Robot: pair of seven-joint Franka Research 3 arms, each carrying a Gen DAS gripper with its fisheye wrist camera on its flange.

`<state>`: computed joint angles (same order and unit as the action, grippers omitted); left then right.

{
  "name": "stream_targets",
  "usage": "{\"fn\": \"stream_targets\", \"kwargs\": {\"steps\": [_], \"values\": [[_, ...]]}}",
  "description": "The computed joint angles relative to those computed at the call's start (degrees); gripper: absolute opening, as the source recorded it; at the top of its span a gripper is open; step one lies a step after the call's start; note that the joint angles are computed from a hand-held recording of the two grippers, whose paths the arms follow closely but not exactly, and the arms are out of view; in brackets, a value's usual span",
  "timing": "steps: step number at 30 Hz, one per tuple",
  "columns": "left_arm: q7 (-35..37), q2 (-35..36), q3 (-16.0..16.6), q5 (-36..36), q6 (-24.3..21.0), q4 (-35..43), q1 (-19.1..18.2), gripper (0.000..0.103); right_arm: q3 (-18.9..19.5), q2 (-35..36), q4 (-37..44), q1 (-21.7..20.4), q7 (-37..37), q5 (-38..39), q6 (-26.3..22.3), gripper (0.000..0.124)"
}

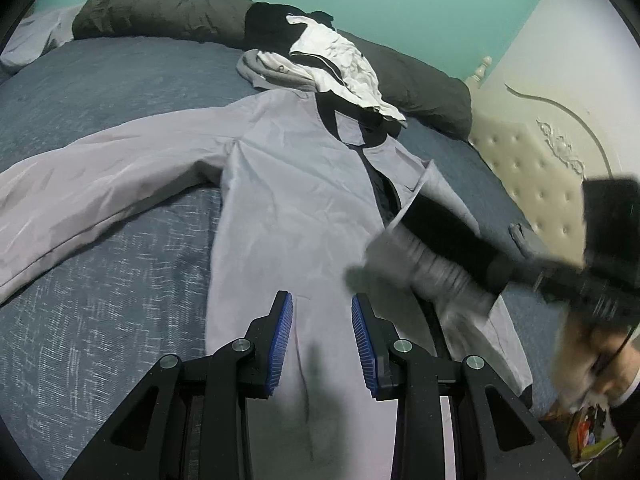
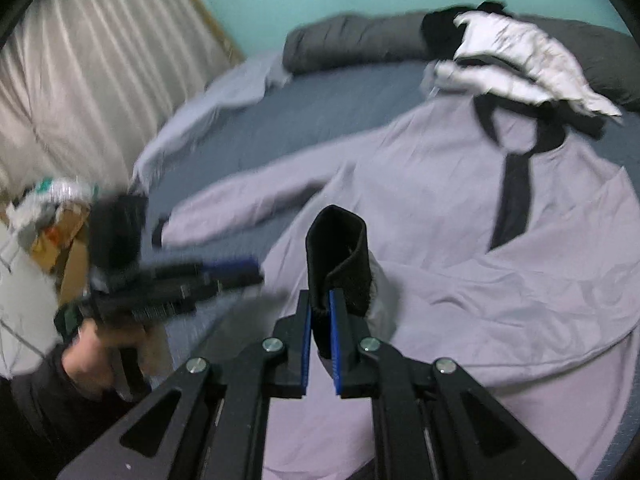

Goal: Fold clothes

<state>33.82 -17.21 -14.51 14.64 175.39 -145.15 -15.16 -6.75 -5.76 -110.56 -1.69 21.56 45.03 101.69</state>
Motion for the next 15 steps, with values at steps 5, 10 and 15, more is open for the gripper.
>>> {"fn": "stream_targets", "kwargs": {"steps": [5,10,15], "values": [[0.53,-1.0,1.02,-0.78,0.46,-1.11,-0.65,0.034,0.34,-1.43,-4.21,0.54,-0.22,-0.81,1.4,0.008],[1.61,-0.92,1.5,-1.46,0.34,-0.92,-1.18,0.034,0.74,-1.73,-5.35,1.17,-0.37,-2.5,1.17,0.008],[1.93,-1.23,1.31,-1.85,-0.01,-1.04,-1.18,0.034,0.92,-0.09,-4.92,1.49,2.78,-3.38,0.64,0.011]]}}
